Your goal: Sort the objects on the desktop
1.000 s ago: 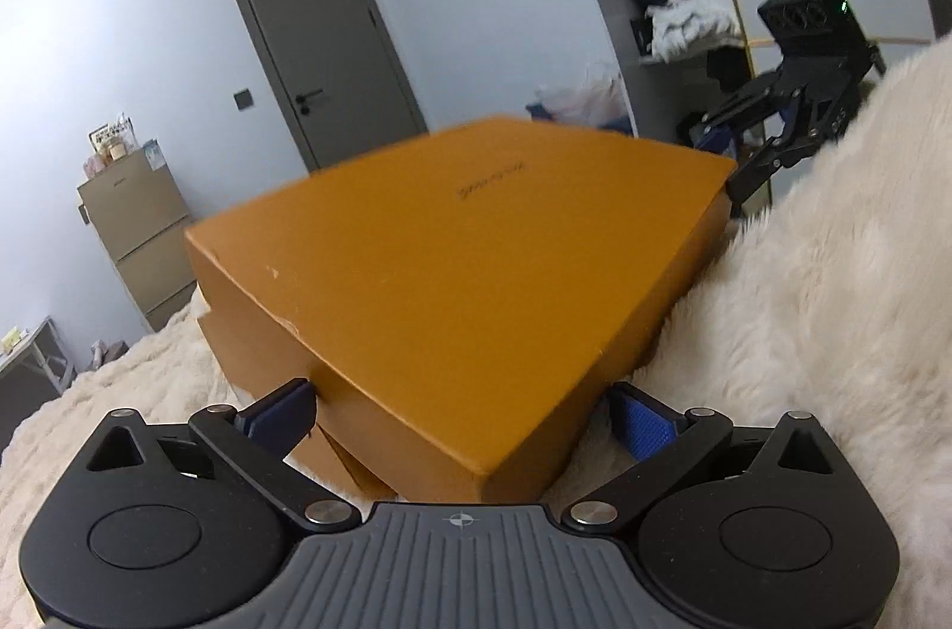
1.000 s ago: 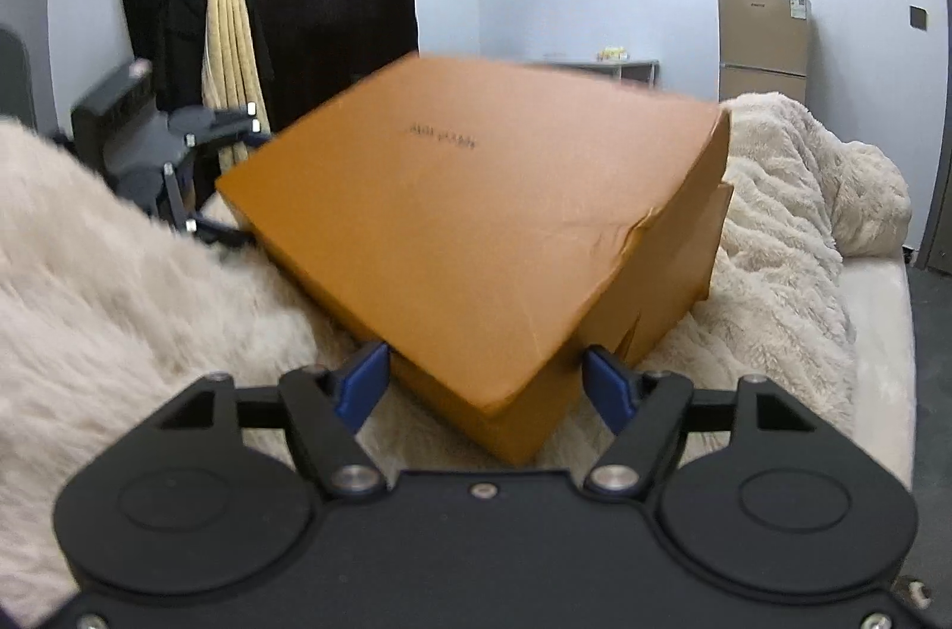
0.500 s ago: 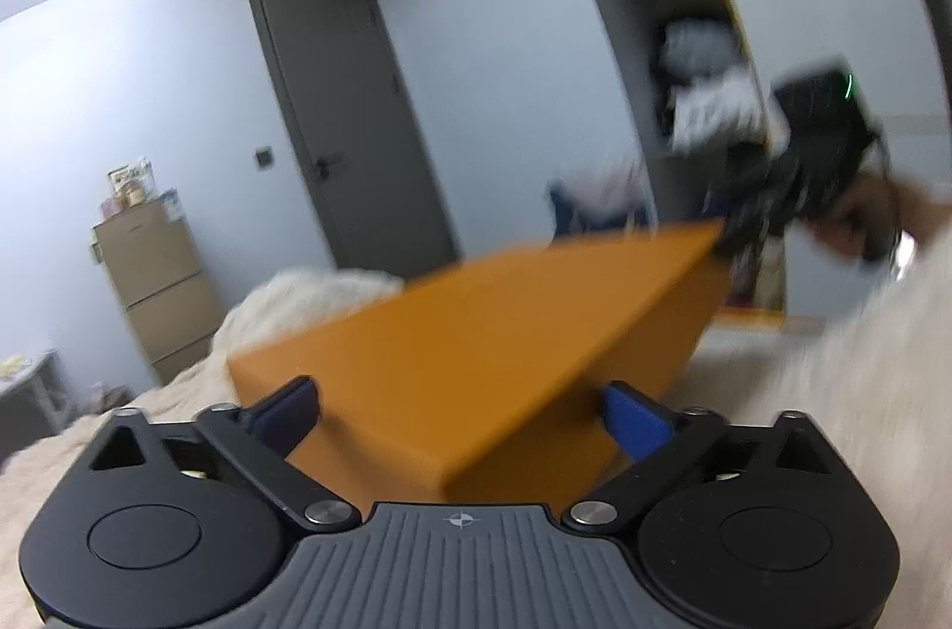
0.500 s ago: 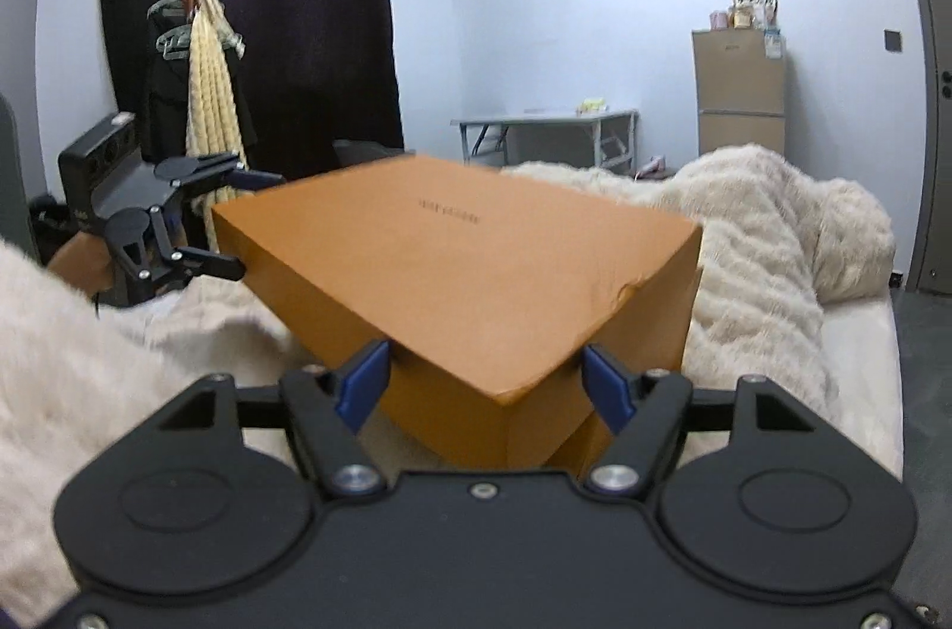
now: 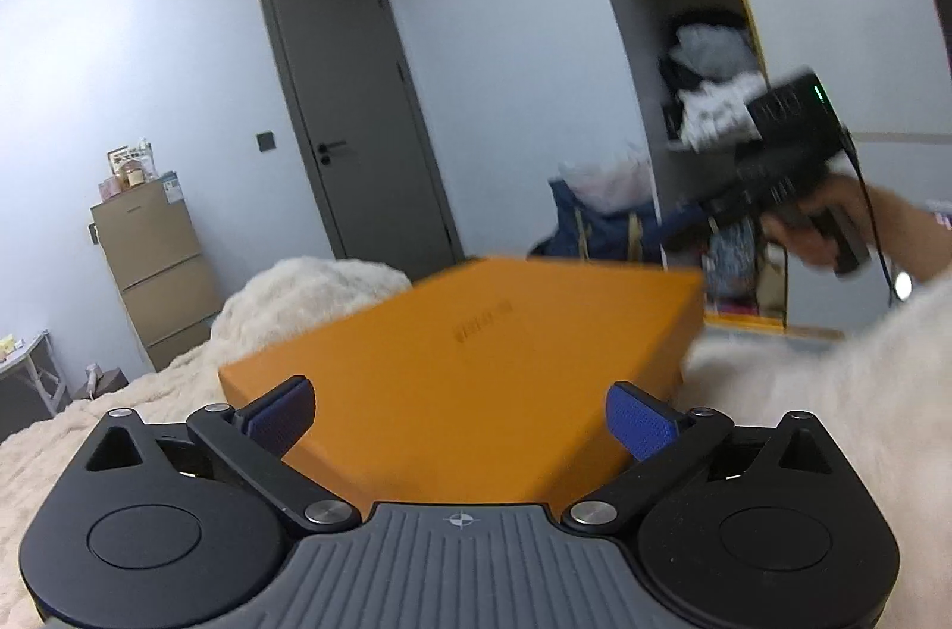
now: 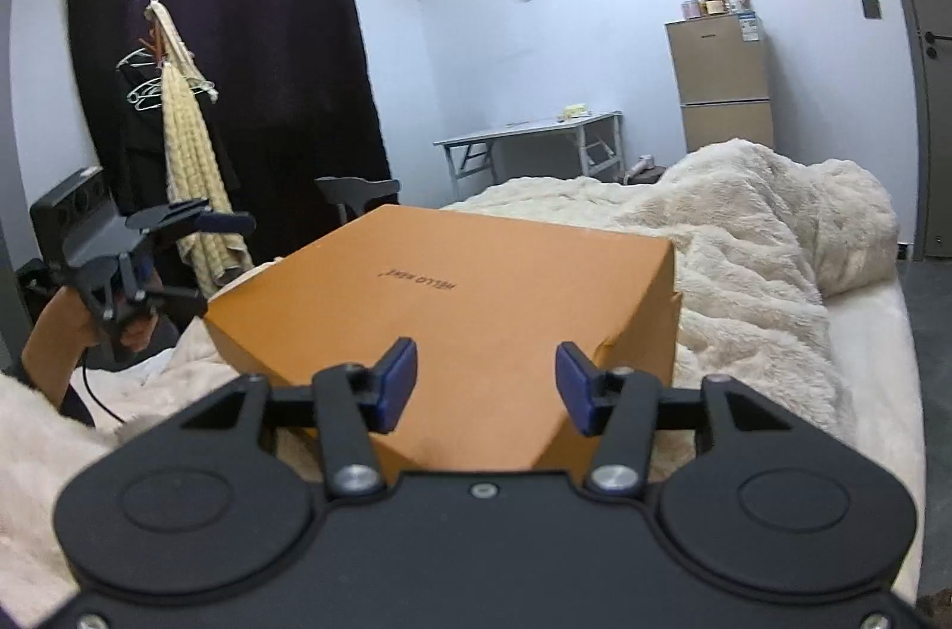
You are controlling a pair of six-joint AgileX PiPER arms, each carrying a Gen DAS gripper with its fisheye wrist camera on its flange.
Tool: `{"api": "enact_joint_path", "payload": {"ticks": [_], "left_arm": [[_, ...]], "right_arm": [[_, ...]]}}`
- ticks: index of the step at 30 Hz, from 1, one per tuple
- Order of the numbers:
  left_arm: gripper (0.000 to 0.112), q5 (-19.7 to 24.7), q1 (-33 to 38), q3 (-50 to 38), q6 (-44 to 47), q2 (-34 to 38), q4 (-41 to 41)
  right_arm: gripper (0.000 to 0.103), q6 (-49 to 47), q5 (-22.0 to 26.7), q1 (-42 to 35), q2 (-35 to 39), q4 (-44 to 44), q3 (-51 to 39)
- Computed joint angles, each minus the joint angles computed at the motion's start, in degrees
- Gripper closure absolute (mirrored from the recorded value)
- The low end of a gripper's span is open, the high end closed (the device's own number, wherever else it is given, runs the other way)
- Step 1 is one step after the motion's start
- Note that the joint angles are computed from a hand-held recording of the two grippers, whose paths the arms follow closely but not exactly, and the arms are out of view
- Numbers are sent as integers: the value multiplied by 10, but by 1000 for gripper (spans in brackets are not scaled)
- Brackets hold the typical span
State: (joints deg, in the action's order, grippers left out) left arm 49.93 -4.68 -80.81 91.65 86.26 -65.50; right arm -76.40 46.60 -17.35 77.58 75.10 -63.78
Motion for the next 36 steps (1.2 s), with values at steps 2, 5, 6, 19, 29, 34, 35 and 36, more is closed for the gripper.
{"api": "enact_joint_path", "payload": {"ticks": [2,5,6,19,29,34,35,36], "left_arm": [[9,6,13,25,17,-6,5],[9,-15,13,37,9,6,17],[9,-20,13,35,2,15,16],[13,-1,16,10,9,67,-51],[13,12,5,-82,-68,101,-29],[13,16,5,-101,-83,107,-33],[13,16,4,-104,-85,108,-32],[13,16,3,-105,-86,109,-32]], "right_arm": [[34,-21,1,-7,-9,5,12],[21,-39,28,-26,-20,-3,23],[21,-40,38,-32,-25,-13,25],[49,22,16,14,14,-101,3],[50,48,-25,29,-9,-95,5],[50,69,-32,33,-9,-105,-9],[50,71,-33,33,-9,-105,-9],[50,75,-33,33,-8,-106,-13]]}}
